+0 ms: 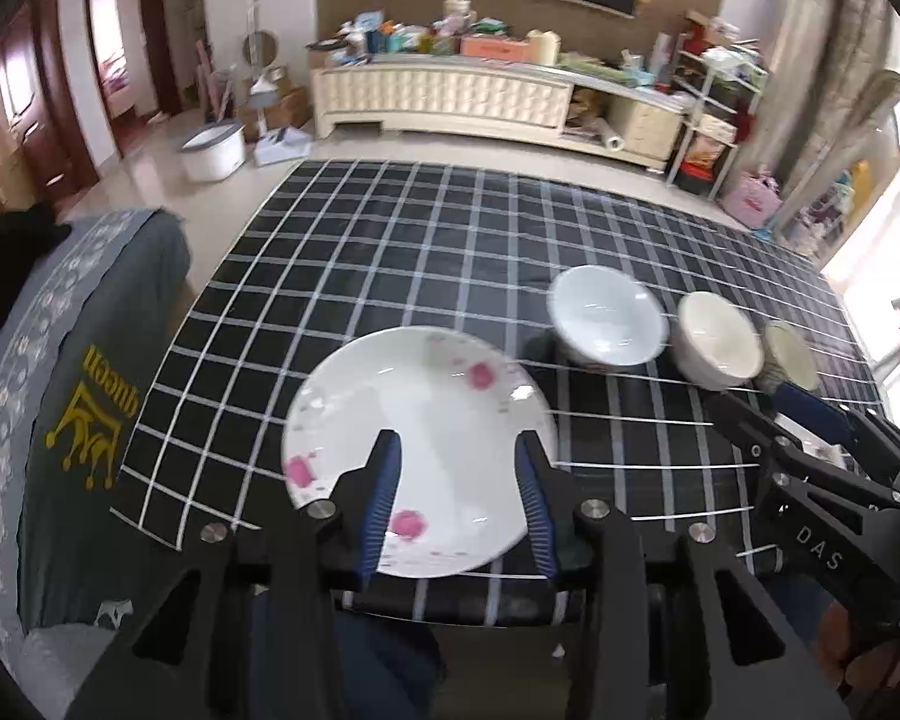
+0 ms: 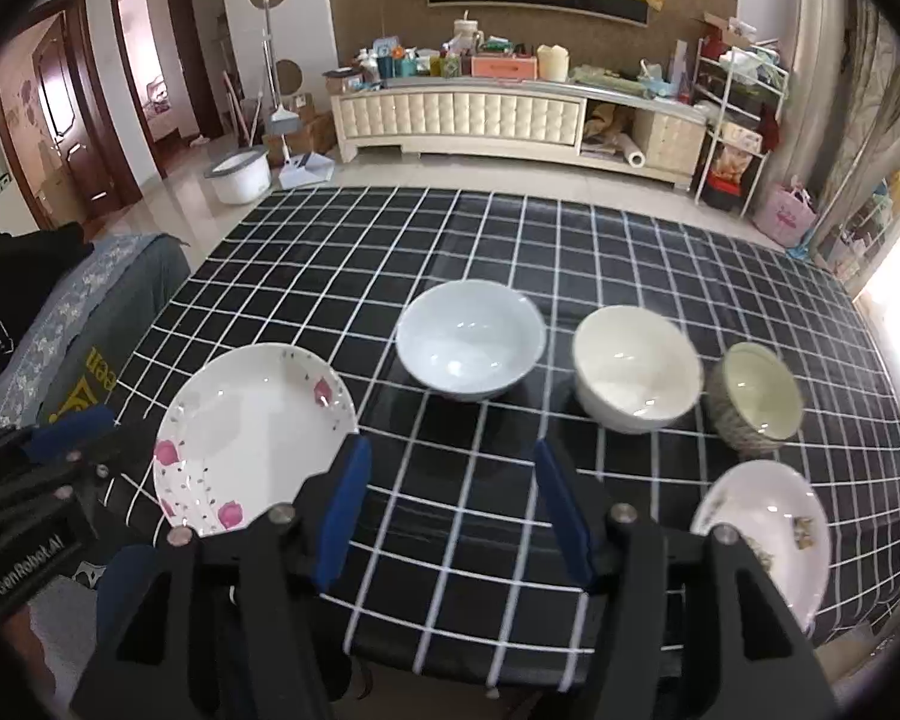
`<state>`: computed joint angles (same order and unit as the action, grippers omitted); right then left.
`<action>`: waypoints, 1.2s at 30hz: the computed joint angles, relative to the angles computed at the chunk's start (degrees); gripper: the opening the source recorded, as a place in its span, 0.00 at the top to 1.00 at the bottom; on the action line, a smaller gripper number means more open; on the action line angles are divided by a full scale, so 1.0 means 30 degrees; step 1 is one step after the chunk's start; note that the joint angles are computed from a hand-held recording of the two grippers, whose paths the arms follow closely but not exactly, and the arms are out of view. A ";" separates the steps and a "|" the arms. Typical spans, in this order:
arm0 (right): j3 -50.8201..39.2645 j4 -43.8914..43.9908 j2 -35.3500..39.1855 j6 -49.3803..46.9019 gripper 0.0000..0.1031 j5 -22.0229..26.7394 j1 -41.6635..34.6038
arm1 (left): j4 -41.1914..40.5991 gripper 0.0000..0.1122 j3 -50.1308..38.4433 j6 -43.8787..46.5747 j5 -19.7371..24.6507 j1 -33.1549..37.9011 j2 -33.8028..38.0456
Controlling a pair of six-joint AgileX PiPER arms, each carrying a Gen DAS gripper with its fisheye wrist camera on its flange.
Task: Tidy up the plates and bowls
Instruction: 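Move both grippers to the cartoon-print plate and grasp its rim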
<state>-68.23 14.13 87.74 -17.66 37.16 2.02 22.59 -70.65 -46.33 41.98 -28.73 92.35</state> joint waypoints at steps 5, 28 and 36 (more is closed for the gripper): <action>0.0689 0.3015 -0.1333 -0.3805 0.29 0.0366 -0.2152 | 0.1863 0.50 -0.0966 -0.1551 0.0745 -0.2101 0.0182; 0.1169 0.4864 -0.1765 -0.8741 0.28 0.1269 -0.8963 | 0.1527 0.47 -0.7588 -0.0803 0.2801 -0.6153 0.4899; 0.0372 0.5610 -0.0378 -1.0359 0.29 0.1854 -1.0708 | 0.0054 0.47 -1.1538 0.0708 0.3886 -0.6649 0.7880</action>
